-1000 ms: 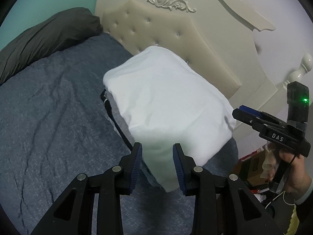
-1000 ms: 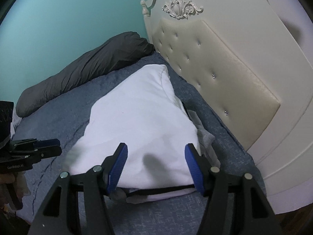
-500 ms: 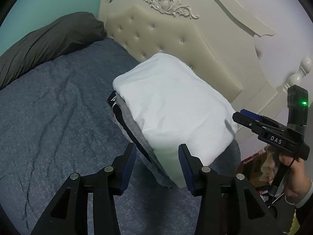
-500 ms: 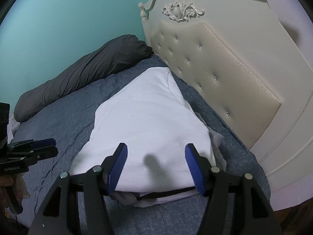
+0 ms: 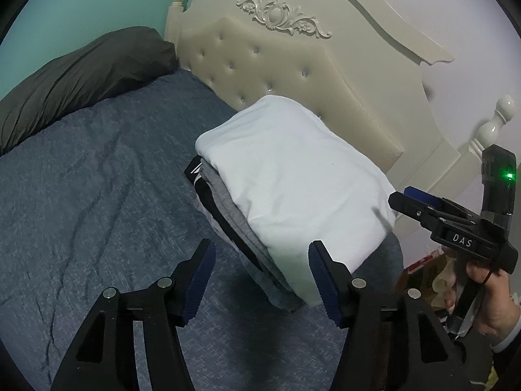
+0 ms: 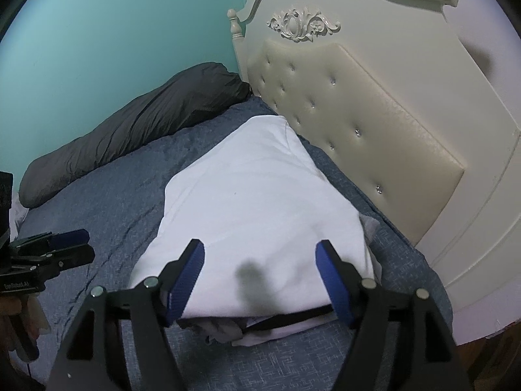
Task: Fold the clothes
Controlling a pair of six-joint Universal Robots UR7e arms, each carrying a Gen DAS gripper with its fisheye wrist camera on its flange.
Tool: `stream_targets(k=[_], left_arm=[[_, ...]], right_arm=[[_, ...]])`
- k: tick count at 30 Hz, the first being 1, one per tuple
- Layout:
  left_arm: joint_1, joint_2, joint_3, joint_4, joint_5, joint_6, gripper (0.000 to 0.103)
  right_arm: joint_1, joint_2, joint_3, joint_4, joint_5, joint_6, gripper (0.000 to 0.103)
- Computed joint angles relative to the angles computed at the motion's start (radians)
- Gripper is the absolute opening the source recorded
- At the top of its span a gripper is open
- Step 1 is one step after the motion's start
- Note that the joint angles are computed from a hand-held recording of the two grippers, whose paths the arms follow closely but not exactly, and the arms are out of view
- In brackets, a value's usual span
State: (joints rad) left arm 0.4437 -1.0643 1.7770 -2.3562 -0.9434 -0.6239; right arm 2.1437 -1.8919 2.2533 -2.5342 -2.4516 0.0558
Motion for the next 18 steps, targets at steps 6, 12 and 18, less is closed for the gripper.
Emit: stream_targets(k=[6, 12, 18], left_arm=[[-0.01, -0.008, 0.012, -0.022, 0.018, 0.019, 0.076], [-0.014, -0.014, 0.025, -0.043, 0.032, 0.036, 0.078], [-0.019, -0.023, 0.044, -0.084, 0.055, 0.053, 0.094]], right_arm=[[0.023, 0.006, 0.014, -0.026, -0.034, 0.026, 0.079], [0.054, 0.012, 0.025, -0.048, -0.067, 0.045, 0.086], [0.073, 0.02, 0.038, -0.095, -0.084, 0.048, 0.095]])
